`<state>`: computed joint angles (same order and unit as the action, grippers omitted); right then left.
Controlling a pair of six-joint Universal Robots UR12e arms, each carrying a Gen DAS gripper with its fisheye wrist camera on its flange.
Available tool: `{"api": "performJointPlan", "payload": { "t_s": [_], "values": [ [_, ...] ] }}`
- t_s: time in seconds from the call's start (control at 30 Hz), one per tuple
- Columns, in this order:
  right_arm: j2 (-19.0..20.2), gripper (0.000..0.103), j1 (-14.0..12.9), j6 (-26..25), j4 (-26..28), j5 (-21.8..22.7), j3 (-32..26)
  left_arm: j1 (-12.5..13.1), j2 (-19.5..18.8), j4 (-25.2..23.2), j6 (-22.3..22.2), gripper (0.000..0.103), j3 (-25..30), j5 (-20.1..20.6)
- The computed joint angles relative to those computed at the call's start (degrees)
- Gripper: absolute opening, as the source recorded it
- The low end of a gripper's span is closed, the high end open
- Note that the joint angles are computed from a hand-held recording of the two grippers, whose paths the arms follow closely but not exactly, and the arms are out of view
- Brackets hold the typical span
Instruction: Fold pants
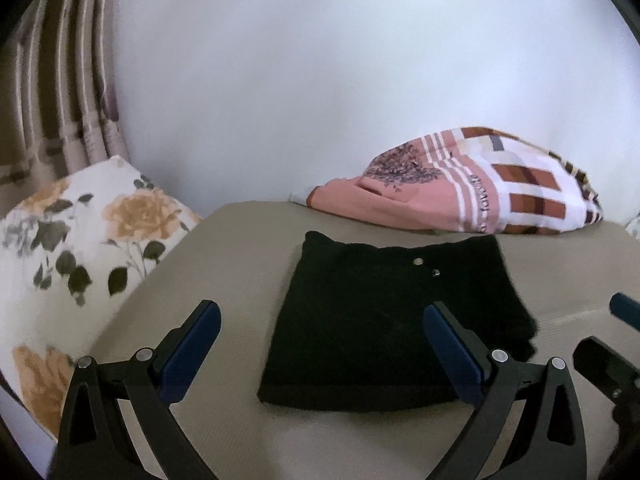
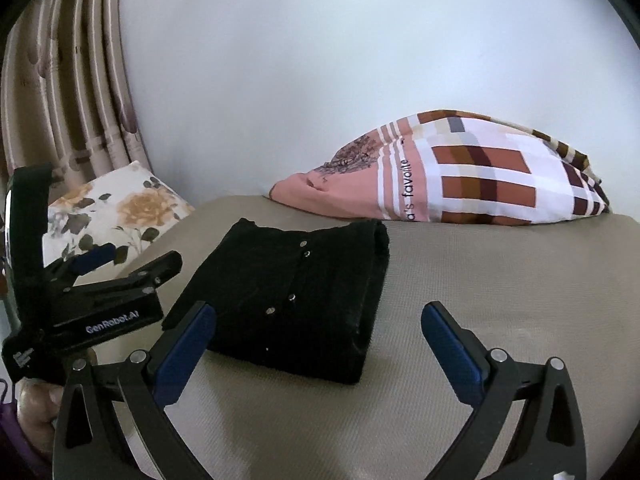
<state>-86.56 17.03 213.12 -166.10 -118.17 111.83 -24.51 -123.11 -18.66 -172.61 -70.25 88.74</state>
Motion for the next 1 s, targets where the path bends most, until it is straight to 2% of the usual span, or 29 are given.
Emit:
{"api": "performJointPlan", "payload": {
  "t_s": [0.13,0.27,0.37,0.5,0.73,1.0],
  "values": [
    [-1.1,0.102,0.7,1.2,2.5,-2.3,0.2,0.0,1.6,0.8,-1.4,0.101,-1.9,-0.5],
    [-1.7,0.102,1.7,1.9,3.9,-5.1,0.1,-0.3,2.9,3.3,-0.9,0.101,-3.6,0.1],
    [-1.8,0.102,2.6,1.7,4.8,-7.1,-0.4,-0.7,3.5,3.8,-0.3,0.101,-3.9,2.1],
    [-2.2,0.102,3.4,1.5,4.9,-8.3,-0.7,-0.2,4.9,3.9,-1.5,0.101,-4.8,0.3],
    [-2.9,0.102,4.2,0.3,3.6,-8.9,-1.1,-0.3,7.0,10.4,-1.3,0.101,-6.9,3.5],
    [-3.3,0.102,5.4,-0.9,1.0,-10.6,-2.1,0.6,9.8,16.6,-4.3,0.103,-8.5,2.5]
  ]
}}
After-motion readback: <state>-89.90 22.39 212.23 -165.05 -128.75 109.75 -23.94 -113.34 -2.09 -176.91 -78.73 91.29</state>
